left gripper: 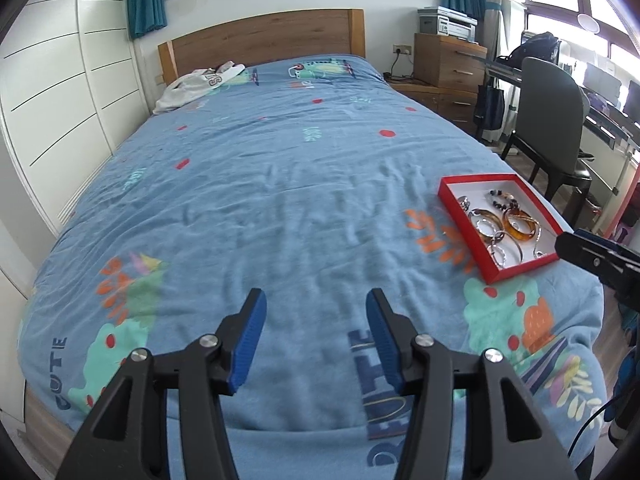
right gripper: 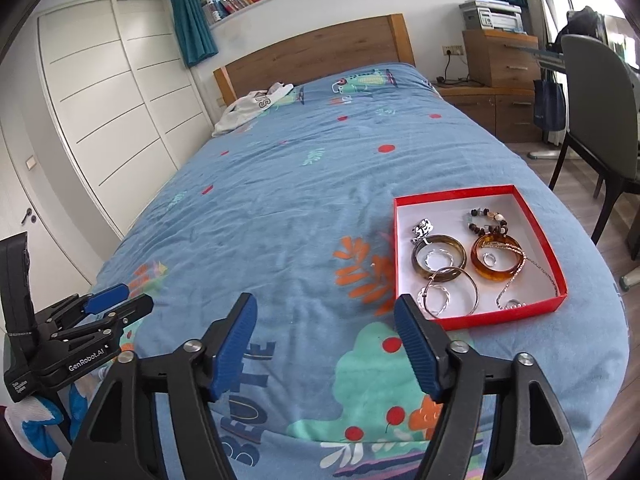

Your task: Organize jewelry

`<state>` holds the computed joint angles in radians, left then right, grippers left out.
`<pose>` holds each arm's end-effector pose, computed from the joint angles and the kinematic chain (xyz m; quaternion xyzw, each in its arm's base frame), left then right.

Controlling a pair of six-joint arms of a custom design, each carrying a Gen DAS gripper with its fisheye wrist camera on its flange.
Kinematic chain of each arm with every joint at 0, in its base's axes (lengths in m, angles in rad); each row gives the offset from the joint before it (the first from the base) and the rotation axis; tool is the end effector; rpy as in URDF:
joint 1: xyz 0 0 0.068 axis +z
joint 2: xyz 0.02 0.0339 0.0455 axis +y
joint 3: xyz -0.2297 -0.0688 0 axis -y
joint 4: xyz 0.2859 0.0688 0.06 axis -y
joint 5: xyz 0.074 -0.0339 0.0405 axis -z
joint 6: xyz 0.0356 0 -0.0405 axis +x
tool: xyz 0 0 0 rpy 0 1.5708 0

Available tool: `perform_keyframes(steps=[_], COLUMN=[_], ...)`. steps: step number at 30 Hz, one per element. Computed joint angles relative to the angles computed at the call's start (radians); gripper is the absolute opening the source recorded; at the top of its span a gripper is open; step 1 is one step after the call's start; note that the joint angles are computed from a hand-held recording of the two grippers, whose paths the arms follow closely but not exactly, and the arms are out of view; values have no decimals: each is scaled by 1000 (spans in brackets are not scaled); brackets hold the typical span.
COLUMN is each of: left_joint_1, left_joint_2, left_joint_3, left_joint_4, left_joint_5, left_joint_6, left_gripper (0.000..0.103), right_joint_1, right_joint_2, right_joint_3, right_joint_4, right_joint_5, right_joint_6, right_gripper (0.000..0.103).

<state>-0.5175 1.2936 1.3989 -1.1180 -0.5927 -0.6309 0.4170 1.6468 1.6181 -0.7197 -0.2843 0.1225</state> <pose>0.2618 -0.1262 0.3363 -0.1324 0.9134 0.0926 0.3737 0.3655 0.1728 0.3207 -0.1891 0.8893 0.2306 0.3468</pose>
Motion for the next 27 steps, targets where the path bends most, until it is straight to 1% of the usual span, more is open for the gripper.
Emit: perform_keyframes(steps=[2,4,6,7,8,11,13,15,19,24,27], left_joint_1=[-9,-22,-35,-38,-45,-58,-66,-78,-95,-112,-130], left_joint_2=[-45,-77,-107,-117,-129,-152,-167,-175,-188,-220,-216], left_joint_3=[-28,-47,-67,-75,-85,-103,-116,-122,-124,-146,-138], left_joint_4=[-18,-30,-38,-39,-40,-48,-53,-68,-99,-93,-110], left_joint_5=[-8,-22,-35,-36,-39,-43,-48,-67,-99,-126,-164], left_joint_6=[-20,-37,-50,-55,-62,-81,-94,-118,-158,-189,-218], left_gripper=[51,53,59,65,67,68,68,68,68,68,68], right_joint_1=[18,34,47,55,60,76,83,91,109,137,146], right_joint_2=[-26,-51,-75,-90,-99,-128,-144,-155,-169,-181,-187], right_joint_3=[-22,-46,-71,-85,-92,-120,-135,-145,-156,-168,-178], right_joint_4=[-3,-2,1,4,3,7,8,9,11,17,23], right_joint_5=[26,52,80,101,117,163,189,211,236,266,276], right_joint_6=[-5,-7,-1,3,4,5,6,8,4,-4,-4], right_gripper=[74,78,84,87,88,91,96,99,102,102,102])
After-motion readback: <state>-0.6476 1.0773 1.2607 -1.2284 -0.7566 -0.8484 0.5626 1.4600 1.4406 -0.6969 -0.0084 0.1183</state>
